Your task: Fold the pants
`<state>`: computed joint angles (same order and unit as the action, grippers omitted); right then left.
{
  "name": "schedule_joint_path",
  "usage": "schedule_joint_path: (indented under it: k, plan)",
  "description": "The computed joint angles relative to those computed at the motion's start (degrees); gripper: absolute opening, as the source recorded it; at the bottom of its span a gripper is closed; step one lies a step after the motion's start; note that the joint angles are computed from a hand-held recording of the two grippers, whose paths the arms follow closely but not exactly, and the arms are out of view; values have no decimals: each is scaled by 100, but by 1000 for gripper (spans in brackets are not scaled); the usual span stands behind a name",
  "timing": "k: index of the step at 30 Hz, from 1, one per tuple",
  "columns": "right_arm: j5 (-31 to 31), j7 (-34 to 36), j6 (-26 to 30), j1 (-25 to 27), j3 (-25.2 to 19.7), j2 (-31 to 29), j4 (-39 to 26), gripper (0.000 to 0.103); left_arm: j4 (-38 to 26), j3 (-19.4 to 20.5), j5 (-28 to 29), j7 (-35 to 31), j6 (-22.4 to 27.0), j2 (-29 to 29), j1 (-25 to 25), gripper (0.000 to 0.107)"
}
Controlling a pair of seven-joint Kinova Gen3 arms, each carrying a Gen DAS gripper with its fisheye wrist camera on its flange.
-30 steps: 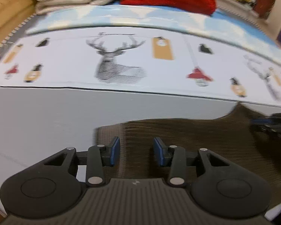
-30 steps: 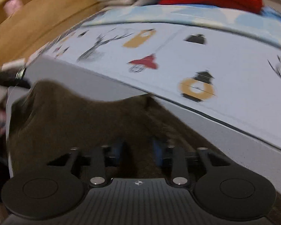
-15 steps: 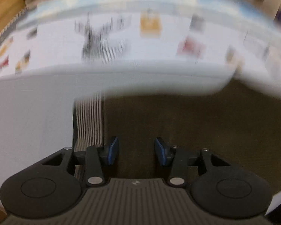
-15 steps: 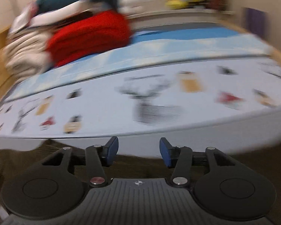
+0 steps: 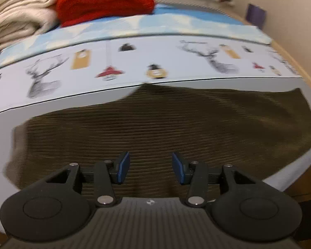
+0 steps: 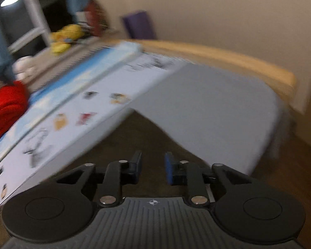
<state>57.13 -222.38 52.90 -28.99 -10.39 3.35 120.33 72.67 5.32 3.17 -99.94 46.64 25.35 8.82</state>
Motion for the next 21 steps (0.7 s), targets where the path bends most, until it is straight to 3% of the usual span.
schedule_joint_path:
  k: [3,7,9,13,18,21]
  plan:
    - [-195,-621,-657,165,264,-221,488,27,215,-99,-205,152,-174,156,395,50]
    - [-506,-1553,-1589,755,221,-259,913,40,-296,-224,-748,421,641,899,662,57]
    - [-387,-2019,-2055,892,315,-290,1086,40,-654,-224,-624,557,1000,1011,586,62]
    - [376,-2815,-2767,1044,436,-169,1284,41,-792,-233,-542,751,1112,1087,491,62]
    - [232,-2627,-3050,1074,650,98,1163,41,-622,-216,-724,538,953,989,534,62]
    - [-69,-2140,-2964,1120,663,82,1073,44,-560,-195,-688,514,977,909,501,62]
